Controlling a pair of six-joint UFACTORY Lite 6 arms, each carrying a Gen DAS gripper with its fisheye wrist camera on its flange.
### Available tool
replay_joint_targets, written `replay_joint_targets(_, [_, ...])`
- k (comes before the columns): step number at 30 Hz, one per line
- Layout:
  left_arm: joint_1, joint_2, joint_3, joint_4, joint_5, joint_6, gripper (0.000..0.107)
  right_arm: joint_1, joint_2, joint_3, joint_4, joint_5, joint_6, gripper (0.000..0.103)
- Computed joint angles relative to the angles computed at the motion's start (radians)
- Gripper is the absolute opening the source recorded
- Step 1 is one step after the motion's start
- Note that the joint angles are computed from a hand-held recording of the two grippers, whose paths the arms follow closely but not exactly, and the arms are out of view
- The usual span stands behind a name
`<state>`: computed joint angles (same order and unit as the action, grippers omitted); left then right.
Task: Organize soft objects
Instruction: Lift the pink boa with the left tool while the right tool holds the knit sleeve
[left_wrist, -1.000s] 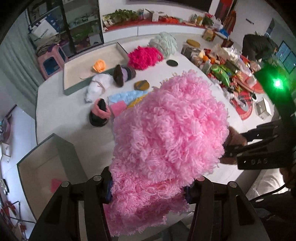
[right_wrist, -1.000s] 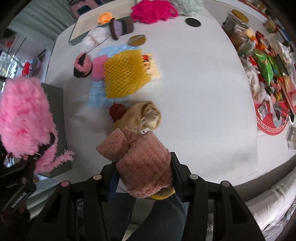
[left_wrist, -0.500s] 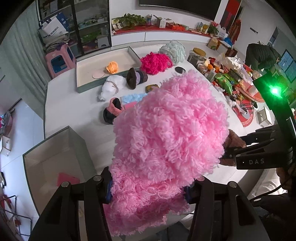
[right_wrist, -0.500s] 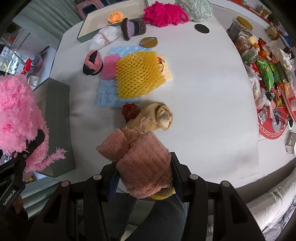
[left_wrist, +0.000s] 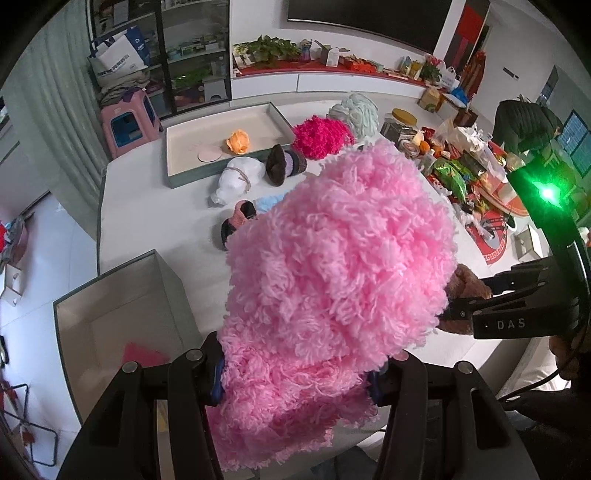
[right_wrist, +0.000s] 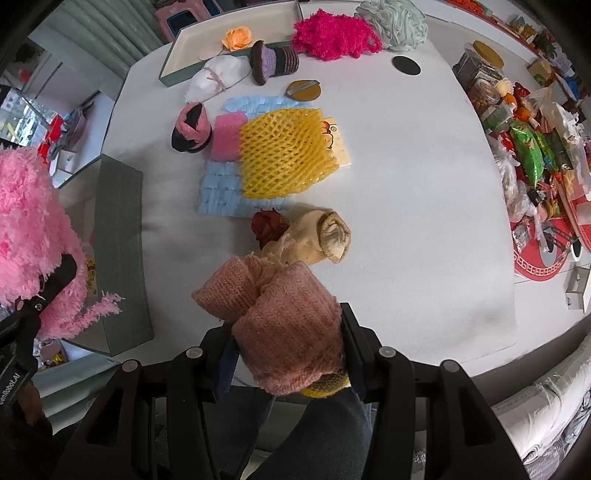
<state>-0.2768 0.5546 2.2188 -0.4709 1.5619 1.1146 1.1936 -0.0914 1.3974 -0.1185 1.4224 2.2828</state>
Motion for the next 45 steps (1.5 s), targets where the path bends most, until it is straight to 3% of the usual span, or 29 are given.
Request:
replay_joint_targets(40, [0.011, 0.040, 0.086, -0.021, 0.061, -0.030, 0.056, 0.034, 0.008, 0.015, 0.011, 0.031, 0.054, 0.053])
replay_joint_targets(45, [0.028, 0.082, 0.157, -0.036, 0.087, -0.057, 0.056, 0.015, 0.020, 0.028, 0.012, 0.036, 0.026, 0.053])
